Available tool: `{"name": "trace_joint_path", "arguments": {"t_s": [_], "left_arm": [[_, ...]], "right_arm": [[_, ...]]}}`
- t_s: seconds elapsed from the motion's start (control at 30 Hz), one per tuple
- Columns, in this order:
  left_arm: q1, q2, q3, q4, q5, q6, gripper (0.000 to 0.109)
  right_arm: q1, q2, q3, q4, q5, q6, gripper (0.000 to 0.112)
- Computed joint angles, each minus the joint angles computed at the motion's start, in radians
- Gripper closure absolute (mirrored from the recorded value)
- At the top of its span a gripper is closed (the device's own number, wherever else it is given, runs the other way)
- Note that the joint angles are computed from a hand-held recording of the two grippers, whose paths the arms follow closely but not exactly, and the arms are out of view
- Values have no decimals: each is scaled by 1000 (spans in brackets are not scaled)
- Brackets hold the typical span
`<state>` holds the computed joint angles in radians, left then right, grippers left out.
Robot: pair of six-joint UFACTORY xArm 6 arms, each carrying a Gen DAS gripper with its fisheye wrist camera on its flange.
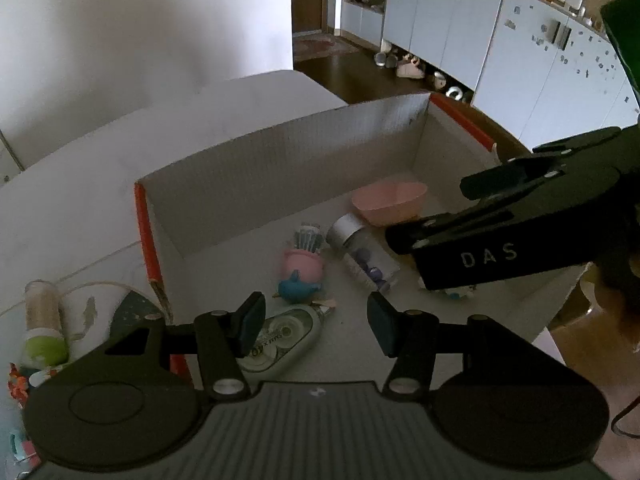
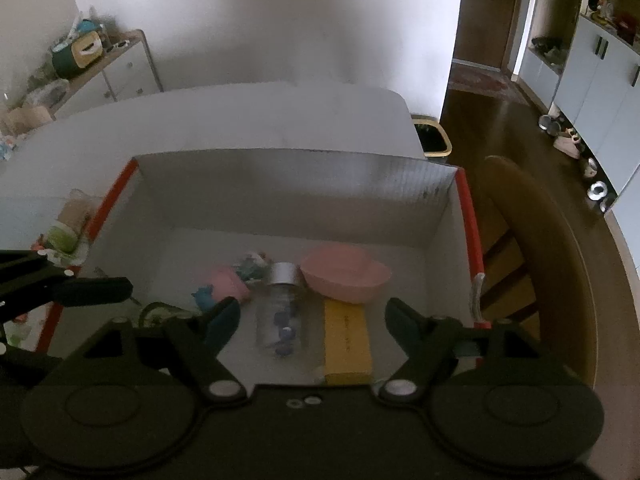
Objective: Organize rigid objects
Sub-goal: 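Lower and release the heart dish with the right tool while the left tool releases the dispenser, then move both tools back toward the cluttered mat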
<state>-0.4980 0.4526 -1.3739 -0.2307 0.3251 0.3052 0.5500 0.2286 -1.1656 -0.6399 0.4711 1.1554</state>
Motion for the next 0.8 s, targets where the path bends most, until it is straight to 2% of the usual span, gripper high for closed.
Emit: {"name": "trace_joint_path", "arguments": {"t_s": [0.4,0.8], "left_arm": [[-8,-113,120,-168,-71,132,53],[3,-260,263,-391,-141,337,51]], "right_arm": [[39,-84,52,-105,-23,123,27],[101,-127,46,-252,-17,280,20]]}}
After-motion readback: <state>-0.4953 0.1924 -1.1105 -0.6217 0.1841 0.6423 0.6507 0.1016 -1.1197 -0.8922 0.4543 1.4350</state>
